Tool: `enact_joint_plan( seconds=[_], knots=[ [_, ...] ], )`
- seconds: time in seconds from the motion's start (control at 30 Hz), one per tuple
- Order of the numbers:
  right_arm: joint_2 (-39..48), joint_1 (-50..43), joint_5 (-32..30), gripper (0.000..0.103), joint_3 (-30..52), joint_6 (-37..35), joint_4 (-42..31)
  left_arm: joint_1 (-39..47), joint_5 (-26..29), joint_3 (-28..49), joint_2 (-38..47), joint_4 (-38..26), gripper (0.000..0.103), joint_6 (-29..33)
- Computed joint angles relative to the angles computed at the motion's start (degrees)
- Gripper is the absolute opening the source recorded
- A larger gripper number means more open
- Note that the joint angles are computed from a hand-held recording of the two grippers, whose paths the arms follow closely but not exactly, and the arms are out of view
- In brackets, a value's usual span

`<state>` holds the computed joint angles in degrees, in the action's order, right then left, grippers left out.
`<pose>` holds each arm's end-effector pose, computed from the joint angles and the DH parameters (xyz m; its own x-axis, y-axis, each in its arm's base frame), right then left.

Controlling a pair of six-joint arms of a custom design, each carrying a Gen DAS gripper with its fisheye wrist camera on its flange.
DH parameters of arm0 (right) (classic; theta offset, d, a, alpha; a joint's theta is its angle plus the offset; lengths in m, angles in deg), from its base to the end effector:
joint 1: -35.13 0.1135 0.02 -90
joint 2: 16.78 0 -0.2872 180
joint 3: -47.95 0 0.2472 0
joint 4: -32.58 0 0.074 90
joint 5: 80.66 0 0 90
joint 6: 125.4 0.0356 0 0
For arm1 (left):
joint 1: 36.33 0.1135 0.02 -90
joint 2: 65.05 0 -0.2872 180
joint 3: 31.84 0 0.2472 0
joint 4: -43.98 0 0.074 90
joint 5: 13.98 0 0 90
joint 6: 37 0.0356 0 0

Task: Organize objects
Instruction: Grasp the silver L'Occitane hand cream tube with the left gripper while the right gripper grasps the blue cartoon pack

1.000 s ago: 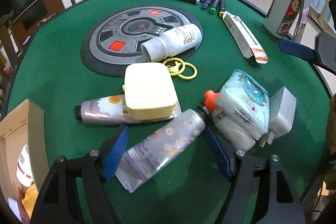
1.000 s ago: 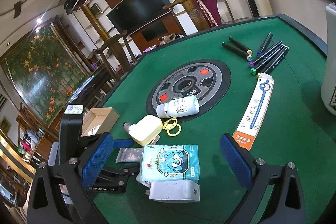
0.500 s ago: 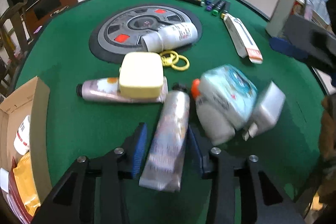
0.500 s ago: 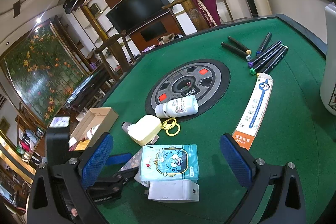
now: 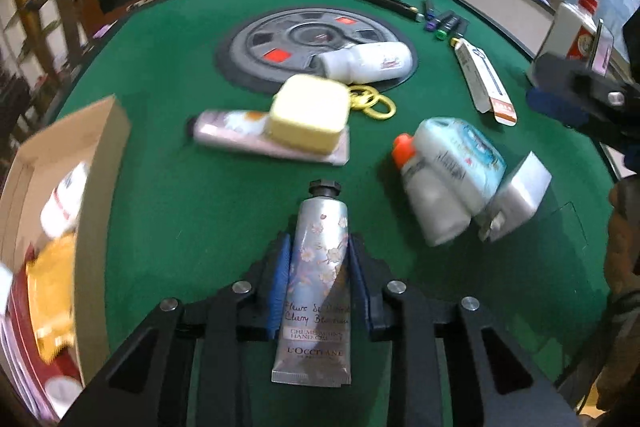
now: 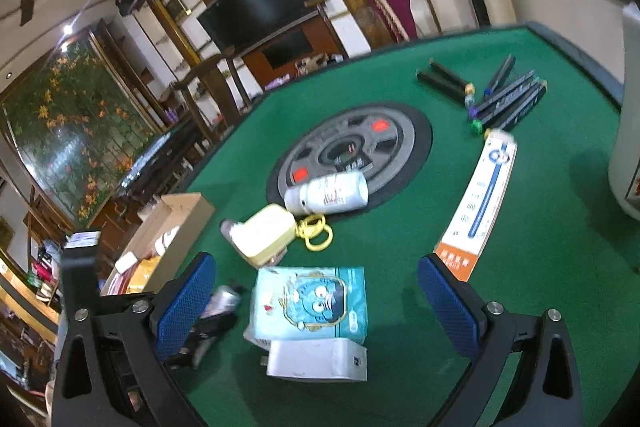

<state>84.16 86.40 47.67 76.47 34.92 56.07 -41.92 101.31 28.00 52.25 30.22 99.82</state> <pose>0.1524 0.1548 0.0830 -0.4950 0.5634 -0.6615 0.3239 0.8261 0.4611 0.3159 -0.0462 0.0598 -0.4807 0.7095 -0.5152 0.8410 0.5393 -0.0420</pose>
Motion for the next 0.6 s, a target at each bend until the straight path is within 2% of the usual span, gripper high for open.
enact_joint_plan(
  seconds=[0.17,0.3,0.4,0.5,0.57,0.6],
  knots=[
    [4.1,-2.8,-7.8,0.099,3.1,-3.6,1.0,4.3,1.7,-1.8,-0.7,0.1,0.028,3.3],
    [6.4,-4.0,-11.0,0.099,8.3,-5.1,-6.6,5.0,2.2,-1.6,-0.8,-0.5,0.028,3.9],
    [8.7,-5.8,-14.1,0.099,10.4,-5.8,-8.9,5.0,2.3,-1.7,-0.7,-0.1,0.028,3.7],
    [9.7,-5.9,-13.8,0.099,11.8,-6.3,-10.9,4.8,2.4,-1.7,-0.6,0.0,0.028,3.6],
    [9.9,-5.5,-12.9,0.092,12.7,-6.7,-12.1,4.9,2.4,-1.9,-0.6,0.1,0.028,3.7],
    [10.1,-5.2,-12.6,0.081,12.7,-7.7,-11.7,4.9,2.4,-2.0,-0.7,0.3,0.028,3.6]
  ],
)
